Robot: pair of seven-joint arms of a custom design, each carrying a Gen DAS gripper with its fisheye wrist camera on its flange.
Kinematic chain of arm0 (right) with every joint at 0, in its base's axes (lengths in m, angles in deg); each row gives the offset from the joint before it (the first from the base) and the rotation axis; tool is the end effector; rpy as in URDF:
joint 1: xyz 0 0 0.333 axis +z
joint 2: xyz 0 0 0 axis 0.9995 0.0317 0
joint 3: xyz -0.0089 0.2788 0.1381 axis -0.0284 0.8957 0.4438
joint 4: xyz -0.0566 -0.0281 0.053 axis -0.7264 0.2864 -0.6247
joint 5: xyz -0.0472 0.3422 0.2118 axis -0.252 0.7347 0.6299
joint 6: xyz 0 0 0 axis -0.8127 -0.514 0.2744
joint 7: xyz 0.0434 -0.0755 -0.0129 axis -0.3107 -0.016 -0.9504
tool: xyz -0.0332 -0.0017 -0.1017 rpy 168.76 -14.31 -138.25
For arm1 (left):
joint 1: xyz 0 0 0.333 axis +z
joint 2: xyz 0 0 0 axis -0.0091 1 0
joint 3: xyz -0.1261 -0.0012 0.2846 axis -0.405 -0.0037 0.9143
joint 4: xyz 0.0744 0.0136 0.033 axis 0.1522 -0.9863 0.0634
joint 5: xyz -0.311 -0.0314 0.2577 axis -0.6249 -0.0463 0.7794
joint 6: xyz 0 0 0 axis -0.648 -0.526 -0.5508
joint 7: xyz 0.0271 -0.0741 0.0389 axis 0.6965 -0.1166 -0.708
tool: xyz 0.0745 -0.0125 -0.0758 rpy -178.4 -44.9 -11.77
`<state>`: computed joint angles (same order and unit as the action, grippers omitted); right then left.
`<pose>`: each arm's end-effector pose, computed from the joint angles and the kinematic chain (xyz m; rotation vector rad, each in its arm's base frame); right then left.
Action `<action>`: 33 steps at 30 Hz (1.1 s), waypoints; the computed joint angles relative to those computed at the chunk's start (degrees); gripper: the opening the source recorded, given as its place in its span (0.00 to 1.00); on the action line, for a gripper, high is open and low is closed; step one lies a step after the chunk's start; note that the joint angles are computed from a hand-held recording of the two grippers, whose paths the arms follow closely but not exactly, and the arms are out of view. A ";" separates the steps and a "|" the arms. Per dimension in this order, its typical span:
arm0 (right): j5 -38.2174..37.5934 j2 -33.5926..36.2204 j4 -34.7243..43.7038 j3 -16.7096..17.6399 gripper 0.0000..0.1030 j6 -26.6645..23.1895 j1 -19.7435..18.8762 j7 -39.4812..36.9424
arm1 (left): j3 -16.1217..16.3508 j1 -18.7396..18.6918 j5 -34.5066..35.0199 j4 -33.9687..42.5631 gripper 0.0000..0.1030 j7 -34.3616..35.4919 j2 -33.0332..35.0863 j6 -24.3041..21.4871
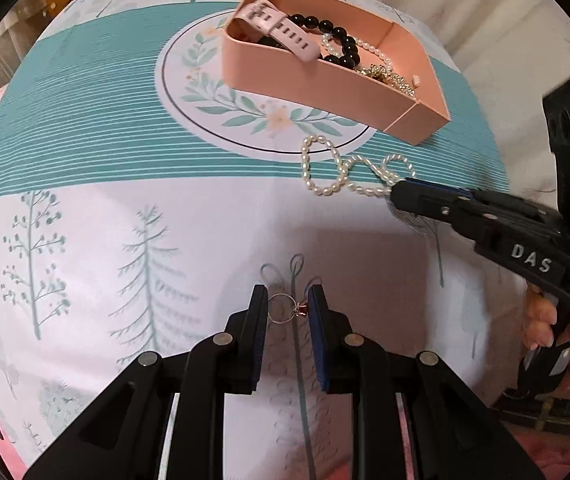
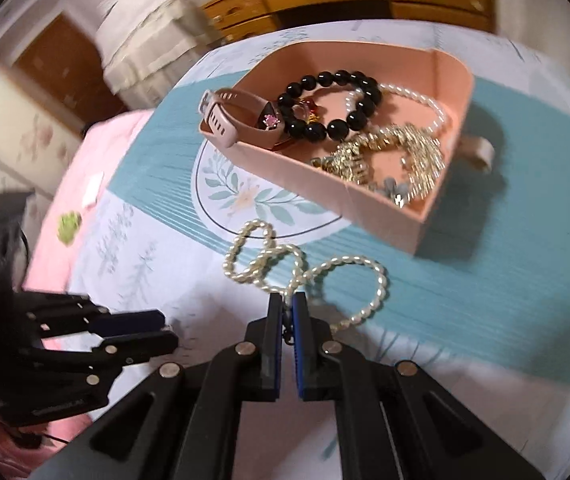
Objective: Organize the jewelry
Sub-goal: 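Lift and carry the pearl necklace and red-stone ring over the pink box, then lower the necklace and ring into the pink box and open both grippers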
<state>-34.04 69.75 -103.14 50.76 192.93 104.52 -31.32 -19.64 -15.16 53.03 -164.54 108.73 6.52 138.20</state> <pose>0.5304 0.2327 0.3591 -2.3446 1.1960 0.3039 0.4102 -0.1861 0.3708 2.4833 -1.8415 0.4882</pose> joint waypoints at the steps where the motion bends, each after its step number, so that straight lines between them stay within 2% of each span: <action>1: 0.68 -1.04 -0.75 0.00 0.05 0.15 0.00 1.14 | 0.80 -0.49 -1.00 -0.35 0.18 1.58 -1.06 -0.83; 5: 3.99 -5.30 -3.02 -0.23 0.05 1.93 0.75 3.97 | 3.13 -1.29 -3.63 -0.89 0.18 8.02 -5.20 -5.39; 8: 4.38 -7.62 -3.41 -0.75 0.05 2.99 1.55 5.52 | 2.89 -0.28 -2.25 0.59 0.18 9.83 -6.66 -8.71; 9: 3.77 -8.20 -3.14 -0.94 0.05 3.02 1.76 6.71 | 4.01 -0.97 -1.60 1.12 0.18 10.58 -7.25 -9.95; 13: 2.07 -10.09 -2.05 -1.66 0.05 4.40 2.37 9.51 | 2.76 1.72 0.01 5.45 0.18 12.69 -7.00 -13.66; 15: 2.91 -11.01 -1.61 -2.20 0.05 5.54 2.57 8.63 | 3.14 2.03 -0.09 5.66 0.18 13.89 -9.11 -13.96; 19: 0.77 -11.18 0.56 -2.53 0.05 7.13 2.75 10.11 | 3.33 3.23 0.87 8.89 0.18 15.33 -8.91 -13.77; 22: 2.63 -10.61 2.45 -2.97 0.05 8.36 2.93 8.99 | 3.75 3.70 0.72 12.54 0.18 17.14 -6.49 -13.21; 33: 9.79 -5.04 9.79 -2.22 0.05 10.96 1.87 2.57 | 2.94 5.91 0.67 24.74 0.18 20.77 6.50 -5.96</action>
<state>-24.25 64.72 -93.35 48.54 203.89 106.40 -28.75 -16.70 -9.25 53.70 -139.80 129.51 13.02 132.24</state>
